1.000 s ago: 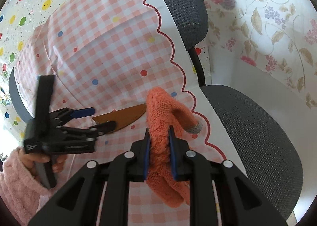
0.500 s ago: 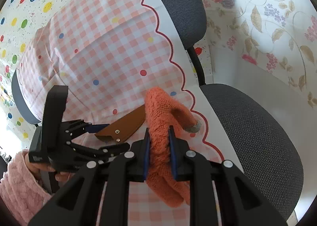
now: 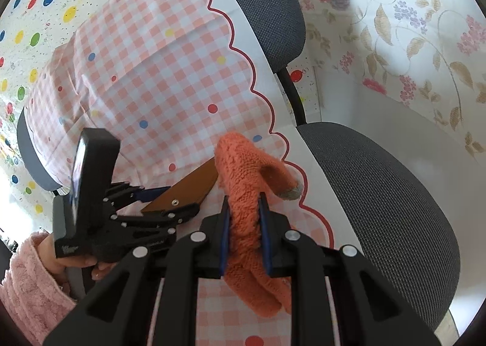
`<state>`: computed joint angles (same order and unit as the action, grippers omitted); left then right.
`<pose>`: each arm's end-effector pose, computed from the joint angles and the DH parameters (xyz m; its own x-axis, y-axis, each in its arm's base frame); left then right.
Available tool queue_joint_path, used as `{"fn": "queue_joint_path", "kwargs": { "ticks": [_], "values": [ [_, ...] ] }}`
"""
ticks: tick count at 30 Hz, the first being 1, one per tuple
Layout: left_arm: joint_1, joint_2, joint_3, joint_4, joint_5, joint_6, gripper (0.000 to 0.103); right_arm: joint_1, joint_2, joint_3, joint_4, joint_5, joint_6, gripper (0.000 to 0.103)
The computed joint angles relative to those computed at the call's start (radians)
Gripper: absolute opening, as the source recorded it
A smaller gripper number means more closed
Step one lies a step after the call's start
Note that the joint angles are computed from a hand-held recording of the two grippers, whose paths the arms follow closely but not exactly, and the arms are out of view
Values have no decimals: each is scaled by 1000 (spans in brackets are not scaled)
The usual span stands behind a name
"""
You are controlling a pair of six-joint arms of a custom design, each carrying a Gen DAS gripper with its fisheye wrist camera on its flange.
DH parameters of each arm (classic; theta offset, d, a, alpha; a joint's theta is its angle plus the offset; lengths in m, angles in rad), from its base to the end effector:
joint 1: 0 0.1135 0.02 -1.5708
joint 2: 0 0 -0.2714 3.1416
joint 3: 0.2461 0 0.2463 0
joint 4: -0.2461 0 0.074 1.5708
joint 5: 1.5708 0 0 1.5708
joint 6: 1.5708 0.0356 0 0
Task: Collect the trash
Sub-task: 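Grasp the brown leather sheath with the left tool while the right tool holds the glove, then carry both items to the wastebasket and open both tools to drop them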
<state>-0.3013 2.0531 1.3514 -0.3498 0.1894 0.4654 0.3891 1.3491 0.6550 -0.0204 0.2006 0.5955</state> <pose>0.4002 -0.1314 0.1510 -0.5700 0.6387 -0.5168 0.7123 0.6977 0.0766 0.2475 0.0938 0.2002 -0.6323 0.3348 -0.6986 0.1476 0.9373 0.3156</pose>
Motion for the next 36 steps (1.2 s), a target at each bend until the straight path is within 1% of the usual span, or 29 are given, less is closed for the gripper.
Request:
{"fn": "queue_joint_path", "kwargs": {
  "ticks": [3, 6, 9, 12, 14, 15, 17, 19, 22, 25, 28, 30, 31, 32, 34, 35, 36],
  "values": [
    [27, -68, -83, 10, 30, -9, 54, 37, -43, -12, -33, 27, 15, 16],
    [94, -199, -204, 9, 145, -57, 54, 93, -96, -20, -73, 70, 44, 16],
    [140, -356, -340, 40, 226, -118, 54, 176, -144, -17, -129, 140, 79, 16],
    [139, -500, -458, 72, 250, -180, 54, 268, -187, -7, -201, 219, 122, 16],
    [158, -643, -574, 104, 251, -204, 54, 341, -206, 6, -259, 281, 165, 16],
    [160, -684, -602, 108, 251, -214, 54, 376, -212, 12, -288, 312, 187, 16],
    [186, -774, -667, 100, 278, -214, 54, 458, -222, 25, -355, 377, 248, 16],
    [227, -864, -718, 55, 321, -182, 54, 542, -227, 33, -419, 436, 324, 16],
    [240, -945, -778, 29, 340, -161, 54, 647, -231, 36, -500, 499, 435, 16],
    [267, -1032, -825, -37, 378, -129, 54, 784, -229, 43, -638, 572, 613, 16],
    [255, -1126, -879, -82, 385, -118, 54, 904, -224, 53, -784, 622, 800, 16],
    [219, -1206, -914, -124, 379, -128, 54, 1023, -203, 75, -955, 654, 1011, 16],
    [192, -1235, -928, -136, 371, -141, 54, 1084, -185, 88, -1048, 660, 1127, 16],
    [161, -1262, -942, -145, 362, -157, 54, 1132, -170, 97, -1117, 658, 1217, 16],
    [75, -1313, -966, -148, 326, -209, 54, 1266, -131, 112, -1292, 627, 1466, 16],
    [14, -1340, -976, -148, 299, -244, 54, 1311, -115, 117, -1343, 609, 1546, 16],
    [-51, -1362, -985, -145, 271, -285, 54, 1384, -91, 122, -1415, 572, 1668, 16]
  ]
}}
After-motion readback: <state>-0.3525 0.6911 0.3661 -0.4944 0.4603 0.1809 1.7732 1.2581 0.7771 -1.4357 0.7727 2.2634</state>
